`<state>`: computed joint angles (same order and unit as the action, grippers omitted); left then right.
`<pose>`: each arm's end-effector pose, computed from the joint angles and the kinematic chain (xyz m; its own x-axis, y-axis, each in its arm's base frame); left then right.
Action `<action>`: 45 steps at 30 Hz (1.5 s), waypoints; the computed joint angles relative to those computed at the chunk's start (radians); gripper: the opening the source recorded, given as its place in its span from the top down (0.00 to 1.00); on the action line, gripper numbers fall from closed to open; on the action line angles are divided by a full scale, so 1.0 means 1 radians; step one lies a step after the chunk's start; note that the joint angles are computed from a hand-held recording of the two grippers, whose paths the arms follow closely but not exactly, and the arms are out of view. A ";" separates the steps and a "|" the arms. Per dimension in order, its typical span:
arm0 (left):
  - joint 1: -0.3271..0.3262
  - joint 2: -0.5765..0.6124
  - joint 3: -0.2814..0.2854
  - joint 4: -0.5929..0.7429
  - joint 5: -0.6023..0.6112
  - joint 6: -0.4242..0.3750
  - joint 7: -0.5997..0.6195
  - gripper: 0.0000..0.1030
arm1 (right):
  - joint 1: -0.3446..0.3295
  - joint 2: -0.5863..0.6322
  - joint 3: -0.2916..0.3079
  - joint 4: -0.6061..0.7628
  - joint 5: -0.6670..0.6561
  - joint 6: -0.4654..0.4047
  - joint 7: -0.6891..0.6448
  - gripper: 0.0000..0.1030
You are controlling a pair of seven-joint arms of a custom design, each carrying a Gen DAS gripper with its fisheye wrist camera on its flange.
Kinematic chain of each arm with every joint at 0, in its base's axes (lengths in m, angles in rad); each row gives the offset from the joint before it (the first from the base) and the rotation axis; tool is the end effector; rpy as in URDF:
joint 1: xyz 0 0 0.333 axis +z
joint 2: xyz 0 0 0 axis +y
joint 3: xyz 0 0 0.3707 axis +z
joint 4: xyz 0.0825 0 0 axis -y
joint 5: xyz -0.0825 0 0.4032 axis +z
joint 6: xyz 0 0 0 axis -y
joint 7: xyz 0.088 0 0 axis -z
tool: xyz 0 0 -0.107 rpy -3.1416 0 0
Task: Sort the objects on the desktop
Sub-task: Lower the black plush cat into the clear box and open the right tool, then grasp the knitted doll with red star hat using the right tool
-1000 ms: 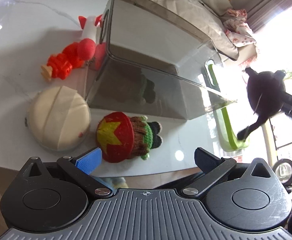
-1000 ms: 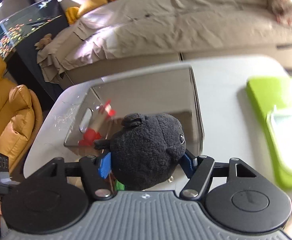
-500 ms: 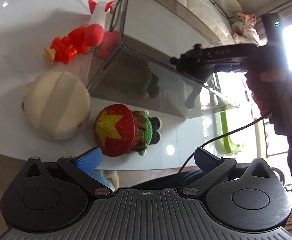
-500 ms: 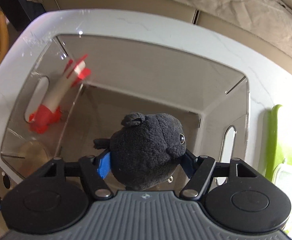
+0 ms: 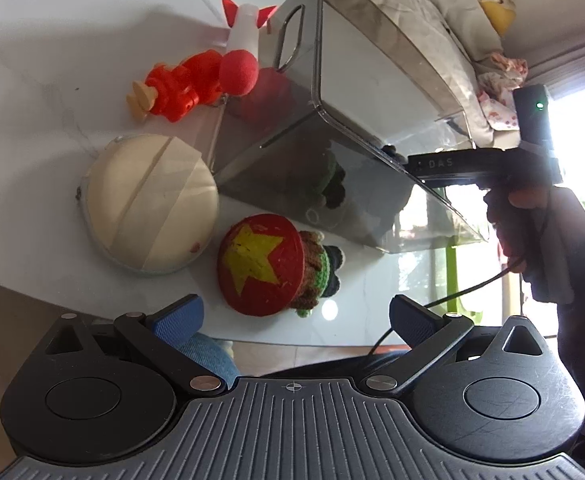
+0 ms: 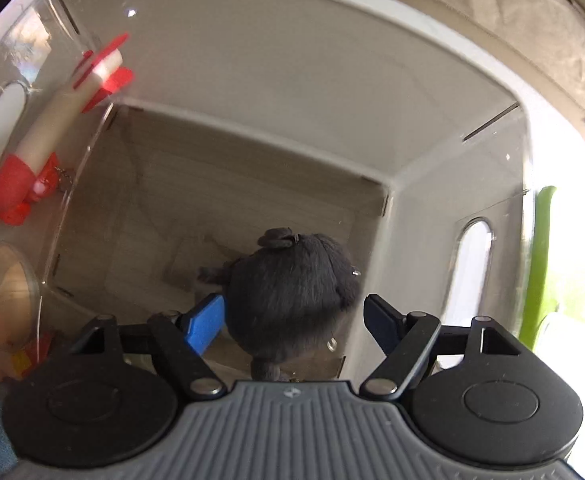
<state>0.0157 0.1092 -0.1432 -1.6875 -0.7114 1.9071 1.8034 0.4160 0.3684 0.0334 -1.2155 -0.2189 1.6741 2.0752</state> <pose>0.6262 -0.1229 0.6044 -0.1808 -0.7604 0.6238 -0.9801 0.0867 -0.1785 0.6526 0.2856 0.6299 -0.0568 -0.9889 0.1372 -0.9838 0.0321 -0.1764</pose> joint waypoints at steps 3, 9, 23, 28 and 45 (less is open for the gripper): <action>0.001 -0.005 0.001 -0.005 -0.004 -0.001 0.000 0.00 | 0.028 -0.066 -0.005 -0.050 -0.084 0.059 0.023 0.24; 0.004 -0.021 0.007 -0.018 -0.007 0.003 -0.002 0.00 | 0.069 -0.300 0.031 -0.284 -0.350 0.344 0.103 0.19; 0.033 -0.022 0.030 -0.015 0.003 0.045 -0.069 0.00 | 0.078 -0.420 0.167 -0.646 -0.188 0.785 -0.413 0.16; 0.053 -0.014 0.037 -0.010 -0.016 0.030 -0.078 0.00 | 0.091 -0.297 0.154 -0.570 -0.020 0.724 -0.593 0.19; 0.082 0.006 0.032 -0.024 -0.027 0.033 -0.117 0.00 | 0.114 -0.162 0.108 -0.467 0.044 0.582 -0.605 0.35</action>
<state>0.0977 0.1148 -0.1111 -1.7115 -0.7383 1.9405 1.6861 0.5302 0.2065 0.1411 -1.6821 -0.1748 2.2563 1.4698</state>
